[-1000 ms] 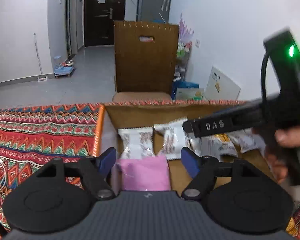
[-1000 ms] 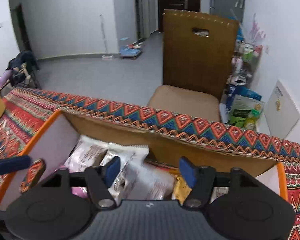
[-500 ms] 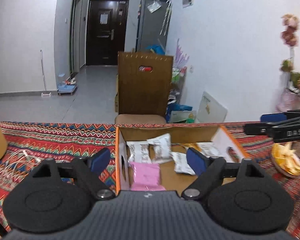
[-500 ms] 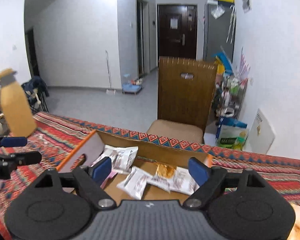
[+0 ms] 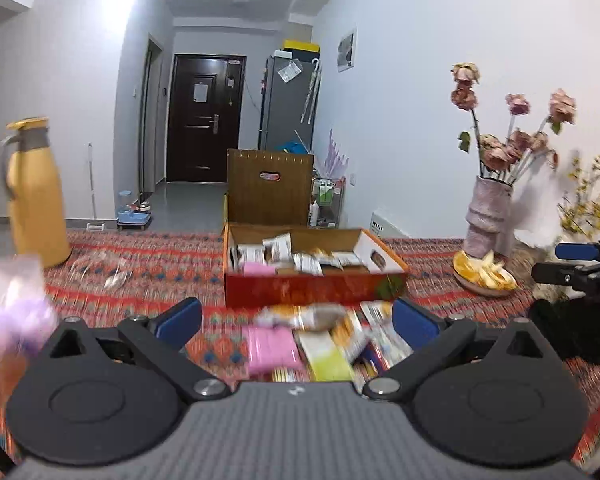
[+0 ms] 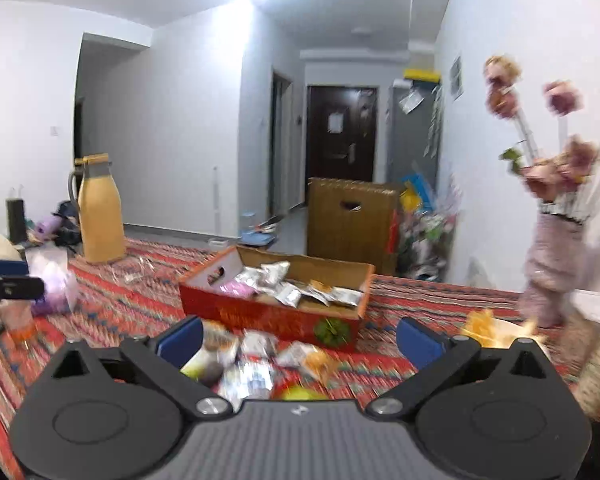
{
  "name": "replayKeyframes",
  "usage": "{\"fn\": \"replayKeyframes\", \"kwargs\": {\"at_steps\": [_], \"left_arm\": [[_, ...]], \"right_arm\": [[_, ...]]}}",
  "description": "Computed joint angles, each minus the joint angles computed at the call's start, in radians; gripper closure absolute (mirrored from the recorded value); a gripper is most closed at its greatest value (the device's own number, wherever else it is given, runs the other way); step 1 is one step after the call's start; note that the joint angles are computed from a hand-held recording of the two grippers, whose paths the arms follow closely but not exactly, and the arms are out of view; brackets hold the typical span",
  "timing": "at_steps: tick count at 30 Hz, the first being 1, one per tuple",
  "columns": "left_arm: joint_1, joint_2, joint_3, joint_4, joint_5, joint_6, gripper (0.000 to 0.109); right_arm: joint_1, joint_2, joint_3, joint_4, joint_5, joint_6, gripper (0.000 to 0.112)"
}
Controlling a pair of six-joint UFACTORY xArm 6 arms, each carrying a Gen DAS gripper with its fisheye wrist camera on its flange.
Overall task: Organize snacks
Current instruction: 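Withdraw both tools from the box back toward the snack pile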
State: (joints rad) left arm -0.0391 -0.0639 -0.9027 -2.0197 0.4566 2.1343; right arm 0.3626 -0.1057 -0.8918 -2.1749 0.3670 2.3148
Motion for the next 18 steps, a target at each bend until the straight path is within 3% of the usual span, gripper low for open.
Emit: {"fn": "replayKeyframes", "kwargs": {"at_steps": [4, 8, 11, 14, 18], "left_arm": [[0.033, -0.161, 0.256, -0.092, 0.054, 0.077, 0.006], [0.028, -0.209, 0.375, -0.114, 0.039, 0.112, 0.006], [0.024, -0.213, 0.402, -0.117, 0.026, 0.116, 0.006], [0.023, -0.225, 0.412, -0.093, 0.022, 0.095, 0.006], [0.016, -0.224, 0.415, -0.104, 0.018, 0.114, 0.006]], "right_arm": [[0.163, -0.081, 0.21, 0.047, 0.204, 0.06, 0.009], [0.338, -0.086, 0.341, 0.209, 0.355, 0.128, 0.009], [0.365, -0.084, 0.369, 0.236, 0.319, 0.137, 0.009], [0.415, -0.092, 0.386, 0.321, 0.376, 0.058, 0.009], [0.416, -0.101, 0.398, 0.322, 0.377, 0.107, 0.009]]}}
